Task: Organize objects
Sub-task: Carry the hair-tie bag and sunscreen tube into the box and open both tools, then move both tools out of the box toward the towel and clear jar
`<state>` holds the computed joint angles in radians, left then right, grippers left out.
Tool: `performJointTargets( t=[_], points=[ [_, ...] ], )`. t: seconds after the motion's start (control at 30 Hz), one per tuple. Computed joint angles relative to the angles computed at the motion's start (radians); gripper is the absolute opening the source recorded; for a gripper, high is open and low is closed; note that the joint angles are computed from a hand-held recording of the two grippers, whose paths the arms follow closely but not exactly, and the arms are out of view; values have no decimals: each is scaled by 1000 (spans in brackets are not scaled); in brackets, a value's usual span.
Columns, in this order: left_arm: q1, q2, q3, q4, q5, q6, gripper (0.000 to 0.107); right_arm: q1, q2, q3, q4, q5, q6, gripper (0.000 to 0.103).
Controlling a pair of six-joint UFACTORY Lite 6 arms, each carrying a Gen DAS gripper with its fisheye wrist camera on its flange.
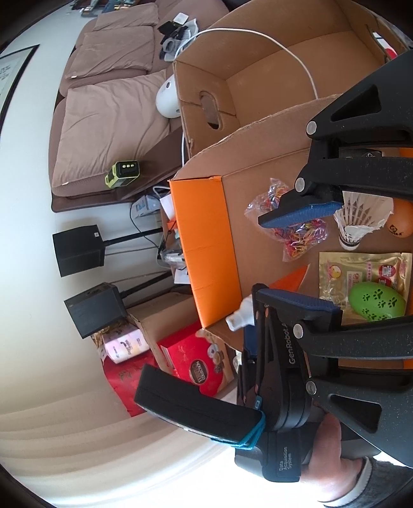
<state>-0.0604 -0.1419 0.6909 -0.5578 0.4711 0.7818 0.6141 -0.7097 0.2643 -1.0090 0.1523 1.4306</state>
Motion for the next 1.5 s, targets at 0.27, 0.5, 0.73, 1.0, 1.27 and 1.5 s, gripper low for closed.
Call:
performJointTargets(
  t=[0.27, 0.5, 0.73, 1.0, 1.27, 1.5],
  points=[
    [68, 6, 56, -93, 50, 22, 77, 14, -49, -24, 48, 29, -35, 41],
    [273, -130, 0, -192, 185, 213, 91, 71, -46, -17, -84, 73, 120, 46],
    [575, -257, -56, -273, 373, 448, 102, 188, 13, 30, -222, 173, 301, 85],
    [834, -265, -63, -283, 458, 622, 103, 310, 121, 102, -262, 264, 390, 103],
    [1077, -156, -25, -292, 544, 802, 103, 445, 242, 197, -227, 368, 402, 103],
    [1299, 51, 139, -279, 614, 923, 103, 552, 361, 288, -264, 393, 473, 103]
  ],
)
